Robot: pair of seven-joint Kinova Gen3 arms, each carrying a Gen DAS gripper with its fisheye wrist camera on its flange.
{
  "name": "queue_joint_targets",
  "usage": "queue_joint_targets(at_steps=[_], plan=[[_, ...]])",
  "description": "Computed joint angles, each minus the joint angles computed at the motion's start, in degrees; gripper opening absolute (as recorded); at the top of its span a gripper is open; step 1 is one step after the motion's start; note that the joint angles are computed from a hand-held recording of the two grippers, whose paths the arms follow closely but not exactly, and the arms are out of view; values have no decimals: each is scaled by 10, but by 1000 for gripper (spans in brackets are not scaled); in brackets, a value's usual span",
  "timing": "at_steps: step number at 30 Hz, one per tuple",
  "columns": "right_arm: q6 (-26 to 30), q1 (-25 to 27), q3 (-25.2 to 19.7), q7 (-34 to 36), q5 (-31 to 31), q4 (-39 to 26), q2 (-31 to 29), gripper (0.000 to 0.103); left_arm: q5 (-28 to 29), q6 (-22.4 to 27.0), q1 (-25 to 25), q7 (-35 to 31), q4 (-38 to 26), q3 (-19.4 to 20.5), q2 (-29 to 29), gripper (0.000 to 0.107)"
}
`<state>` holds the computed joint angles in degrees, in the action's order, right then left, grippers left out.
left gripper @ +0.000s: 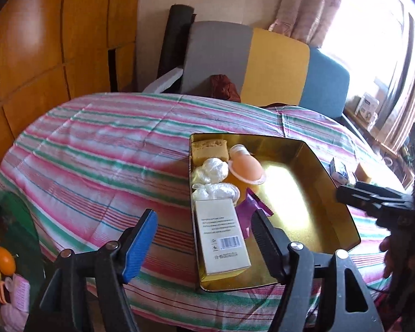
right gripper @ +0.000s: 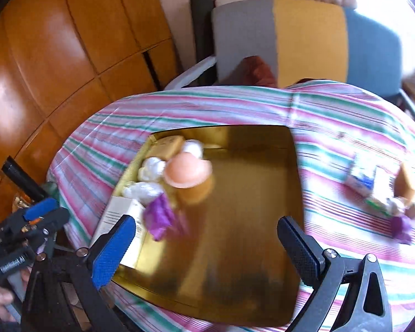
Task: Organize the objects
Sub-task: 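Move the left tool to the blue Tempo tissue pack and grasp it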
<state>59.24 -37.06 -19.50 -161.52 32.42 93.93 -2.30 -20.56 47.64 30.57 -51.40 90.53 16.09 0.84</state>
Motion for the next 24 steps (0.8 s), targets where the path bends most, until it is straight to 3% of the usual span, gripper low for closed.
queue_joint_targets(at_steps=[6, 12, 21, 24], plan=[[54, 35, -11, -31, 8, 50, -64, 103, -37, 22, 29, 5, -24, 13, 15, 72], [102, 99, -11, -6, -8, 88, -125, 103, -46, 47, 62, -9, -57, 14, 38, 72], [144, 215, 25, 34, -9, 164, -192, 103, -45, 78, 113, -44, -113, 5, 79, 72], [122, 253, 72, 32, -48, 191, -218, 103, -35, 89, 128, -60, -136, 1, 96, 72]])
